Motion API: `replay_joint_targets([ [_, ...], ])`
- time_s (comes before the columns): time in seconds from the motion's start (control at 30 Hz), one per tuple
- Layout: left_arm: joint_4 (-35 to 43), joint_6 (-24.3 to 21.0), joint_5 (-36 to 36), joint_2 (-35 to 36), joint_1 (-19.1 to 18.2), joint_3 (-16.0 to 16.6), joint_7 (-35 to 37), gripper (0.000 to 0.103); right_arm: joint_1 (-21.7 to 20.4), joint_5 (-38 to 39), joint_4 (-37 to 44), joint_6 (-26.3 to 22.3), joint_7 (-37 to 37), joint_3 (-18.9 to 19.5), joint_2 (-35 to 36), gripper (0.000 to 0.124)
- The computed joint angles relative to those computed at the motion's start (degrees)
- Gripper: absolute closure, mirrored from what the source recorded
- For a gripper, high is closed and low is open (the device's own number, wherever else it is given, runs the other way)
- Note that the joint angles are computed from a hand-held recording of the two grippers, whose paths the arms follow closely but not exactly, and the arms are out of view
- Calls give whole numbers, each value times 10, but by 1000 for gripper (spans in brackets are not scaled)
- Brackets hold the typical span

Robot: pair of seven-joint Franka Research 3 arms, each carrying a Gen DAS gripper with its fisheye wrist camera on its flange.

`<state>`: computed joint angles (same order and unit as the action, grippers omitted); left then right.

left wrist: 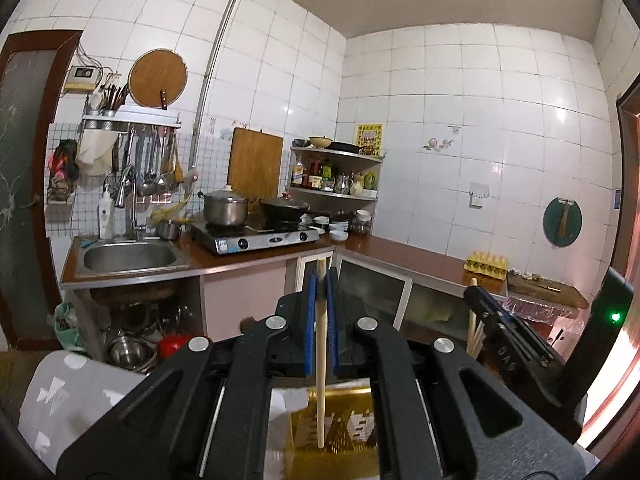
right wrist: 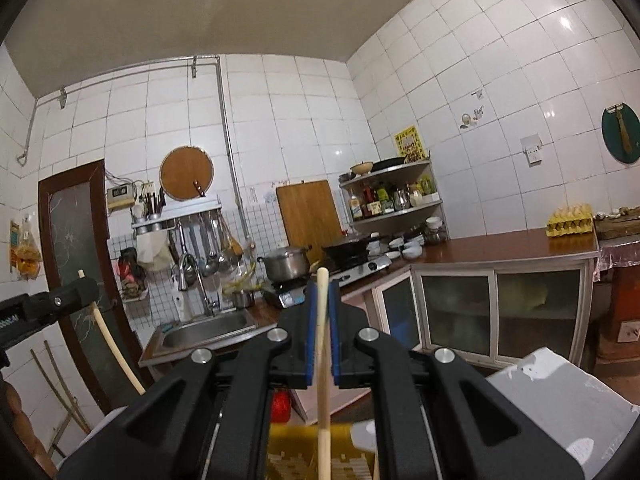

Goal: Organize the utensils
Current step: 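Lift the left tool's chopstick over the yellow holder while the right tool carries its chopstick there, then open the left tool to drop its chopstick into the holder while the right tool releases its own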

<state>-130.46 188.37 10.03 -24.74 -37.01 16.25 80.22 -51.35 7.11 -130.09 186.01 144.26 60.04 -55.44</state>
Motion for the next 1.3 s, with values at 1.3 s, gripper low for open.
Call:
replay_joint_targets([
  [1.3,-2,-32,15,107,-123,164,-4,61,31,-45,-35,-55,-60,34,91,115],
])
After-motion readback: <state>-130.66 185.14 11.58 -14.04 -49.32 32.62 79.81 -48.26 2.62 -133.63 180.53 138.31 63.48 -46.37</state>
